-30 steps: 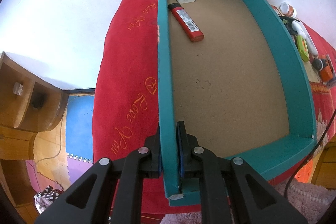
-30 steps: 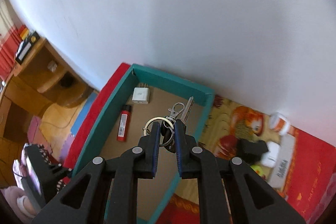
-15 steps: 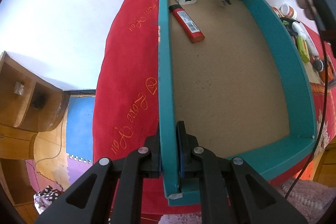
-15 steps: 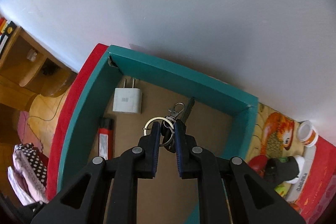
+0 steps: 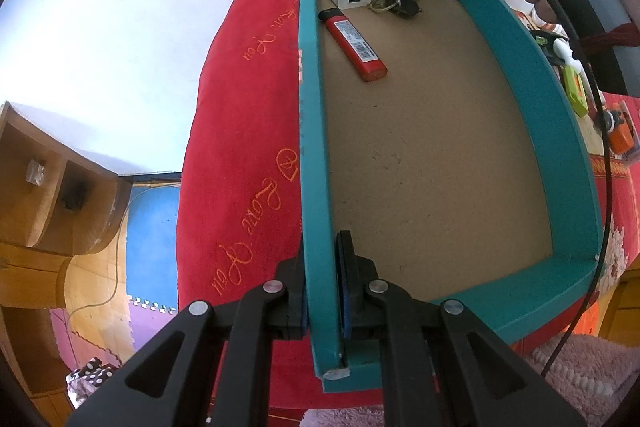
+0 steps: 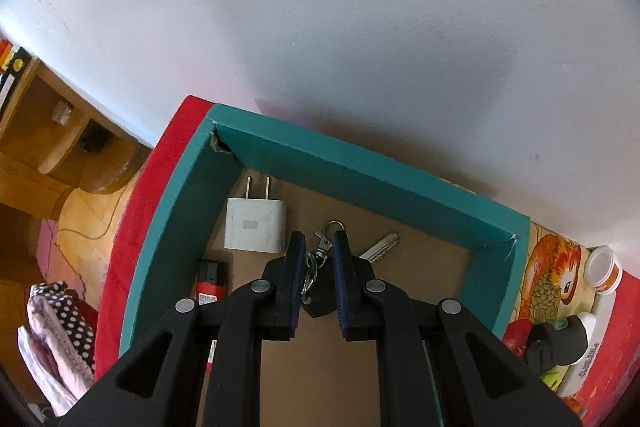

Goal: Organize objects
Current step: 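Carry the keys into the teal box and release them with the right gripper, then move the right gripper back to the green-and-orange case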

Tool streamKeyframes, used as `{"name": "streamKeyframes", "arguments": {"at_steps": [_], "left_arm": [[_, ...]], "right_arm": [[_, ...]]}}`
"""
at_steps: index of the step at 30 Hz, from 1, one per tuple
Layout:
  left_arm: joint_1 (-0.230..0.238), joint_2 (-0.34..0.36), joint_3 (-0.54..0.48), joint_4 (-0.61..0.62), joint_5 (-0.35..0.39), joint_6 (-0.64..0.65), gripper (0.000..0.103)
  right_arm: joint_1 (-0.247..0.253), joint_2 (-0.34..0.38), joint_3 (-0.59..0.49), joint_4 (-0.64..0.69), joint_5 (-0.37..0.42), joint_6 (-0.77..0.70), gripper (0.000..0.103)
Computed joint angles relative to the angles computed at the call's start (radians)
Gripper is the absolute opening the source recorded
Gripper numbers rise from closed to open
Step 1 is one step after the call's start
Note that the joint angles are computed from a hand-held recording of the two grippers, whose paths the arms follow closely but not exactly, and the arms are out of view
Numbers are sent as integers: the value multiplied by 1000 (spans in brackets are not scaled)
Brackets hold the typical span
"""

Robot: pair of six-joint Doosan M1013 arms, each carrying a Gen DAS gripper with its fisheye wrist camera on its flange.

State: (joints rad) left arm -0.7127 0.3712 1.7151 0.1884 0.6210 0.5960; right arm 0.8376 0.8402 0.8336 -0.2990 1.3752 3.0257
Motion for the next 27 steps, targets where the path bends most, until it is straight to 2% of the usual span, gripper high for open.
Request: {"name": "streamKeyframes", "arguments": {"at_steps": [3,8,14,20,27], "left_arm": [[-1,-1,1,2,-1,-5,8],[-3,-2,3,5,-2,-11,8],[-3,0,2,9,-1,-25,8],[-4,-1,4,7,-5,-37,8],[-4,-2,5,11,-8,-46,8]], "right_arm": [[1,-10,13,-6,-13,10,16],[3,-27,33,-7,-35,21,35],[13,-59,74,-7,-70,45,45],[41,-91,108,-44,-114,92,46],[94,-146,168,-108,-103,175,47]]}}
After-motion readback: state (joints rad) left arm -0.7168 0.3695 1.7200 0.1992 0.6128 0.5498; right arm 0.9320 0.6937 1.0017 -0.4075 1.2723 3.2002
